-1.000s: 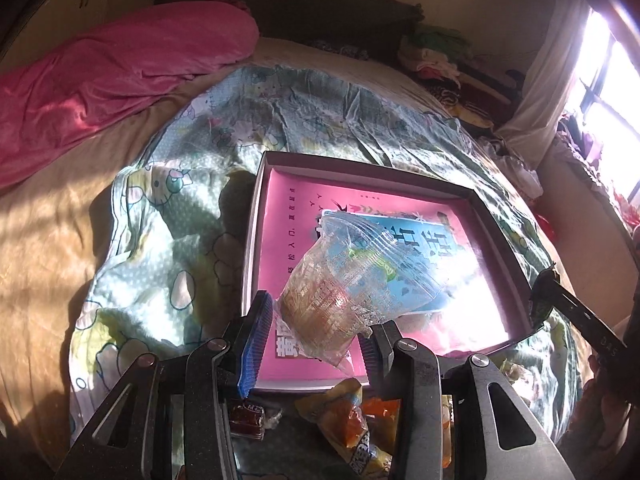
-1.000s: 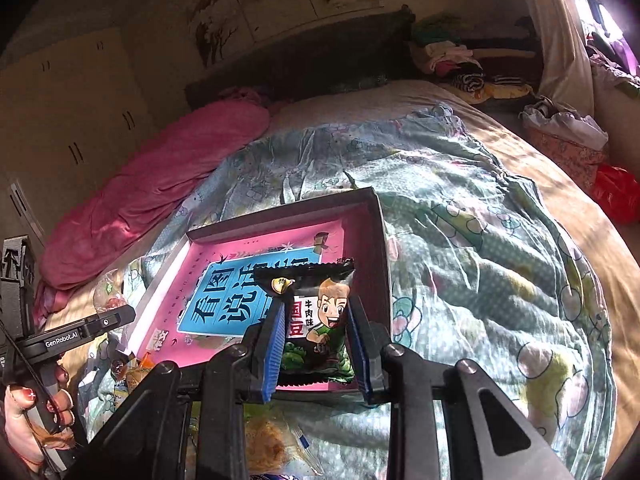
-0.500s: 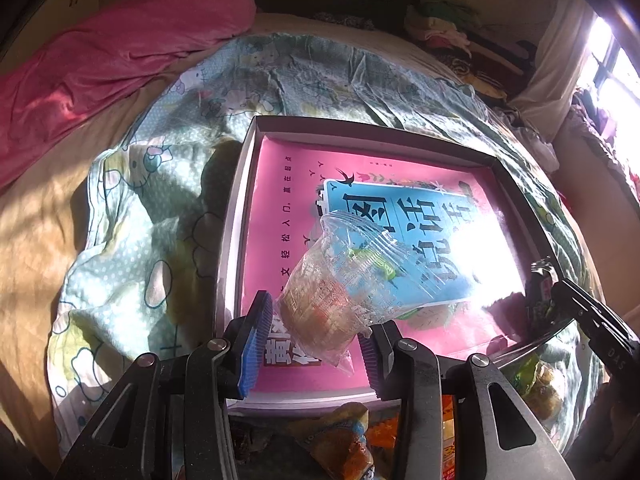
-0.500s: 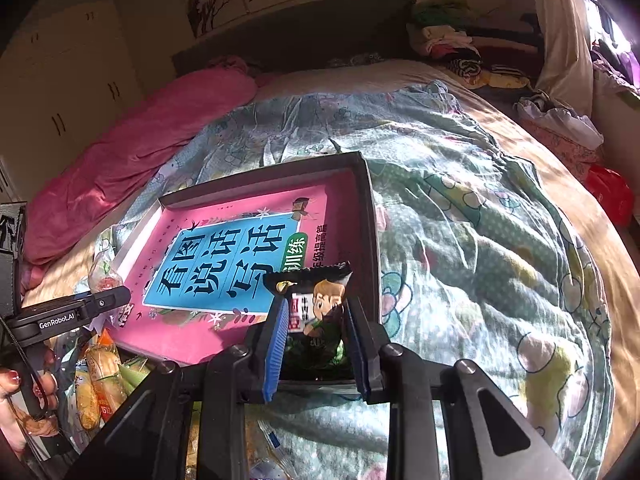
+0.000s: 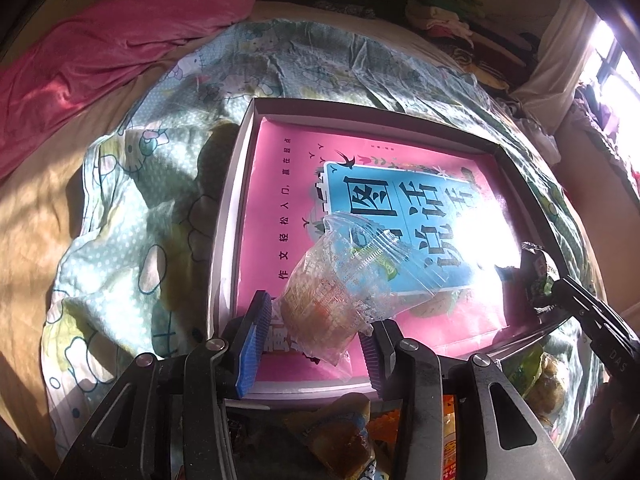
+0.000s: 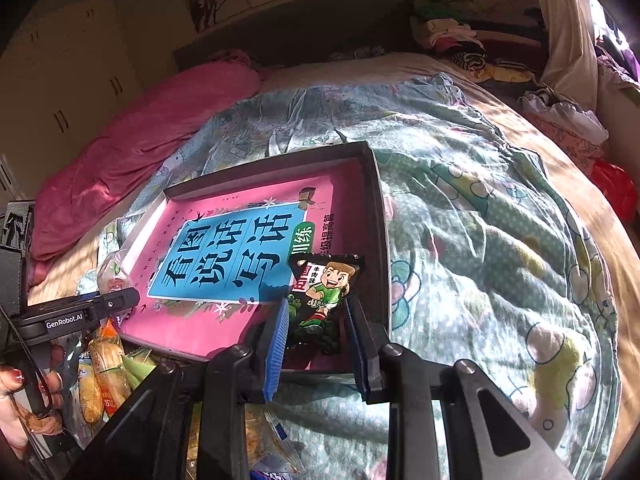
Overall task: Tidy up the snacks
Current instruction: 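Carry the candy bag into the tray with the left tool while the right carries the pea bag, then open the left tool releasing the candy bag while the right releases the pea bag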
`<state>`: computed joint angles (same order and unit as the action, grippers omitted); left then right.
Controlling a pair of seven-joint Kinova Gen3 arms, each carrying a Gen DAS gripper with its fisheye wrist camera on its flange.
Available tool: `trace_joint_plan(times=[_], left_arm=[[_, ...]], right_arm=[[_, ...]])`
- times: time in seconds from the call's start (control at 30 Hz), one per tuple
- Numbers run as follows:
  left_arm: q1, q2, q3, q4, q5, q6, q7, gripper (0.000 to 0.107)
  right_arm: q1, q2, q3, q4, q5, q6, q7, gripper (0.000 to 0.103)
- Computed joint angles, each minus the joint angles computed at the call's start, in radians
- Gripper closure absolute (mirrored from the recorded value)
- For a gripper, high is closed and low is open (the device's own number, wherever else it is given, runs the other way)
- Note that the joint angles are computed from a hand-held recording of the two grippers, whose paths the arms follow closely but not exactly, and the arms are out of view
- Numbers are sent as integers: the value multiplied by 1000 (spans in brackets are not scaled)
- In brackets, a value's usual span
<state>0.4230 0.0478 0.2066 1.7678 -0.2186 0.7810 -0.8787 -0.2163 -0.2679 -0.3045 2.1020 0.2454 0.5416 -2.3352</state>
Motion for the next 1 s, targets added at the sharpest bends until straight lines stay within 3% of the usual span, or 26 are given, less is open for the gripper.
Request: trace_joint_plan(times=[0.7,1.0], left_arm=[[-44,-58,0,31,71,-47,-44,48],[-82,-116,2,52,100,-68,-63,47]], right_arm=[[10,-34,24,18,-71,-39,44,73],[11,-66,35,34,-117,-75,85,63]])
